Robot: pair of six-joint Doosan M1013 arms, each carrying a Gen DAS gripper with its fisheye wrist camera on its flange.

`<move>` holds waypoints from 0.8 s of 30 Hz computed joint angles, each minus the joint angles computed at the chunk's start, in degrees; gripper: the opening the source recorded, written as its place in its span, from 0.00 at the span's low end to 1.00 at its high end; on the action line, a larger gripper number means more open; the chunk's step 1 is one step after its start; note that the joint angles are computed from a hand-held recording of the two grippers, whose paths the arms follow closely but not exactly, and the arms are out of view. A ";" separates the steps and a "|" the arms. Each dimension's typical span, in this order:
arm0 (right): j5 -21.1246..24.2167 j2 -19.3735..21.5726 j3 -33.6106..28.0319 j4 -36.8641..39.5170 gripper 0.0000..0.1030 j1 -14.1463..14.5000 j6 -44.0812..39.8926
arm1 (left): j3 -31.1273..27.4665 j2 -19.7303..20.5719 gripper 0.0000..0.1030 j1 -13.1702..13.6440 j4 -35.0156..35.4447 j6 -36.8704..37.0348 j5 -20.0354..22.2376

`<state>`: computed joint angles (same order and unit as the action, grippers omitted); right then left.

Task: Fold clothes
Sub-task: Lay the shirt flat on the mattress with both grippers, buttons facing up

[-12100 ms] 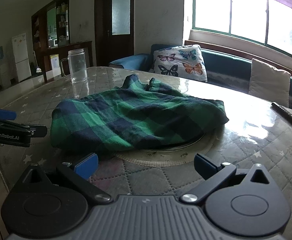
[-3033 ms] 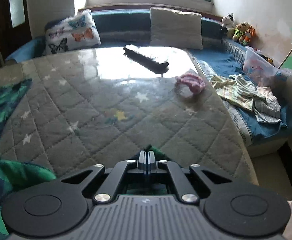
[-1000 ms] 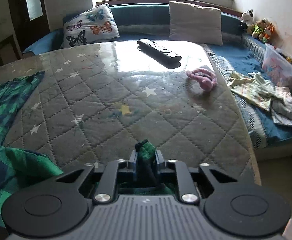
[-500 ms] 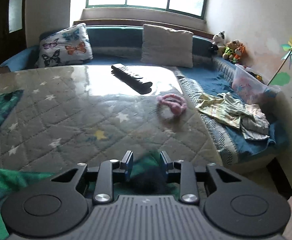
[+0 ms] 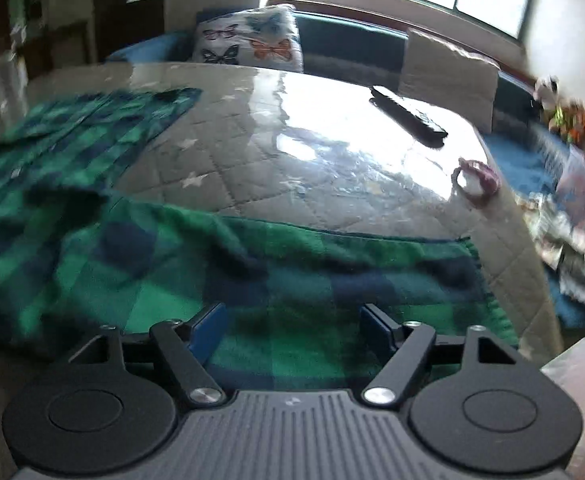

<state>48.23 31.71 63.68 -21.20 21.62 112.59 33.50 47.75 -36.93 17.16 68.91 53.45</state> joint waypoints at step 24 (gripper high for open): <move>-2.50 1.31 -3.18 2.98 0.72 3.91 -3.77 | 4.84 -1.56 0.56 -2.01 -10.41 12.25 -6.00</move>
